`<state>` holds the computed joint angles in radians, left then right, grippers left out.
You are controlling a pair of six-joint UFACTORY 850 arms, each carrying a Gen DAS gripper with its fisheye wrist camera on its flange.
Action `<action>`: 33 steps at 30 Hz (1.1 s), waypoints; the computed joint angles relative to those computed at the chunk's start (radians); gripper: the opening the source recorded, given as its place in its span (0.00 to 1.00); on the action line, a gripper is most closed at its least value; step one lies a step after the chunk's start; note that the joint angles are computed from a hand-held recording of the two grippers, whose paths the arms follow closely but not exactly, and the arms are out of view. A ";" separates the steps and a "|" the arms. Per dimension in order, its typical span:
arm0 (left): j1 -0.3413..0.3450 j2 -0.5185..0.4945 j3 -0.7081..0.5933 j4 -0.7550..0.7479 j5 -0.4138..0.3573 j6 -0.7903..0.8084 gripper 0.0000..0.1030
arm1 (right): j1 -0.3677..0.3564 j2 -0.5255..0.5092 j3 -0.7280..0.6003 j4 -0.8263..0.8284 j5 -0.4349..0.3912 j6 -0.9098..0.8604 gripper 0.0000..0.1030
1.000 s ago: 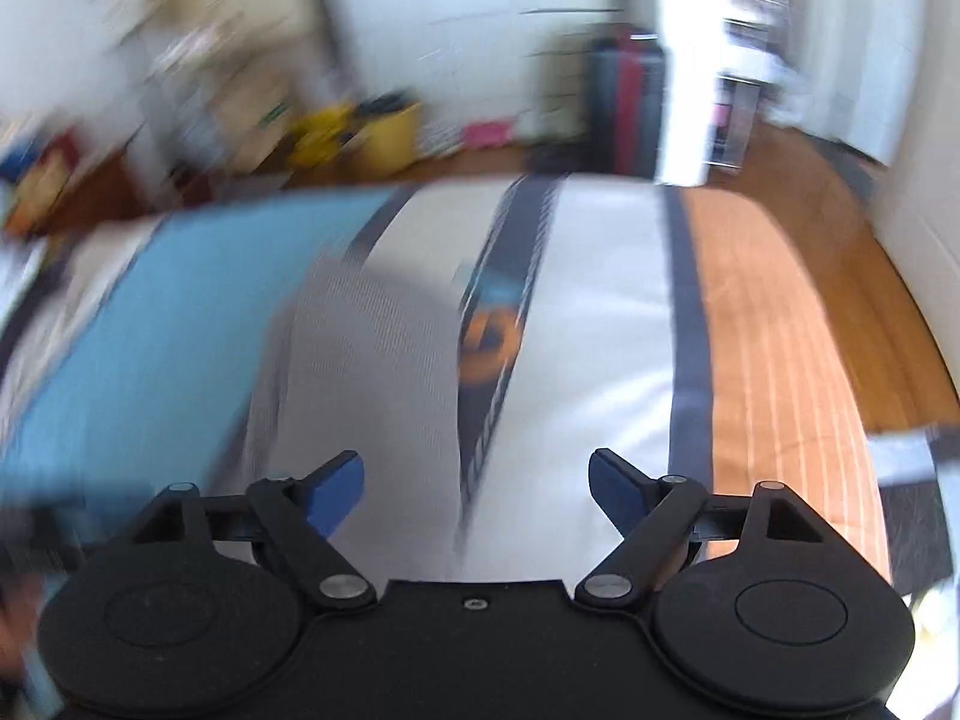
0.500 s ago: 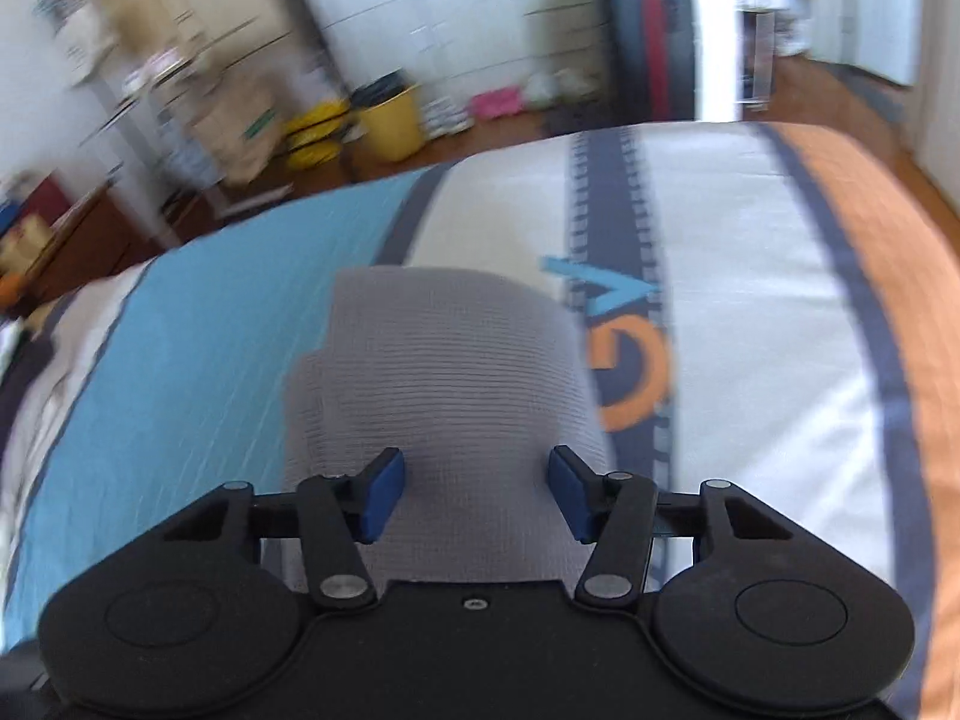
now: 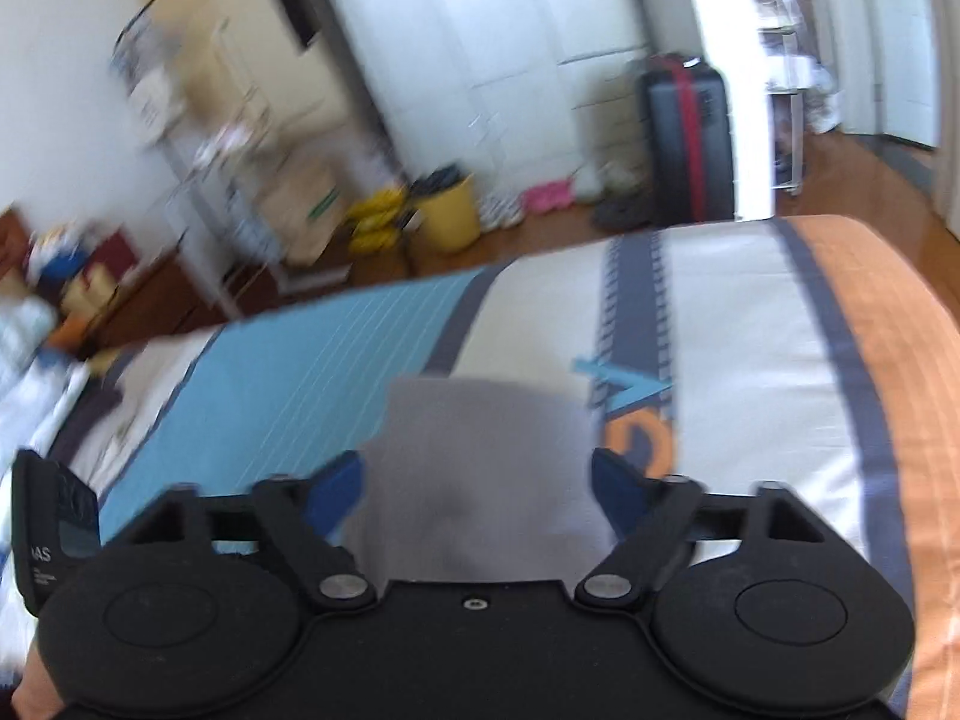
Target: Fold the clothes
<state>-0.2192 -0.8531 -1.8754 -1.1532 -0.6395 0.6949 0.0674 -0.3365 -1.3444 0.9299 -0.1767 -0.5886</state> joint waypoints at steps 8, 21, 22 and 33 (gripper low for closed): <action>0.011 -0.206 -0.264 -0.102 -0.101 -0.086 0.73 | -0.105 -0.212 -0.127 0.176 -0.286 0.113 0.89; 0.006 -0.023 -0.028 -0.366 0.040 0.337 0.22 | -0.031 -0.199 -0.124 0.533 -0.289 -0.401 0.52; 0.017 0.027 0.039 -0.427 0.059 0.411 0.22 | -0.021 -0.192 -0.123 0.590 -0.302 -0.457 0.52; 0.222 0.493 0.640 -0.636 0.354 0.803 0.24 | 0.232 -0.484 -0.586 0.411 -0.498 -0.386 0.53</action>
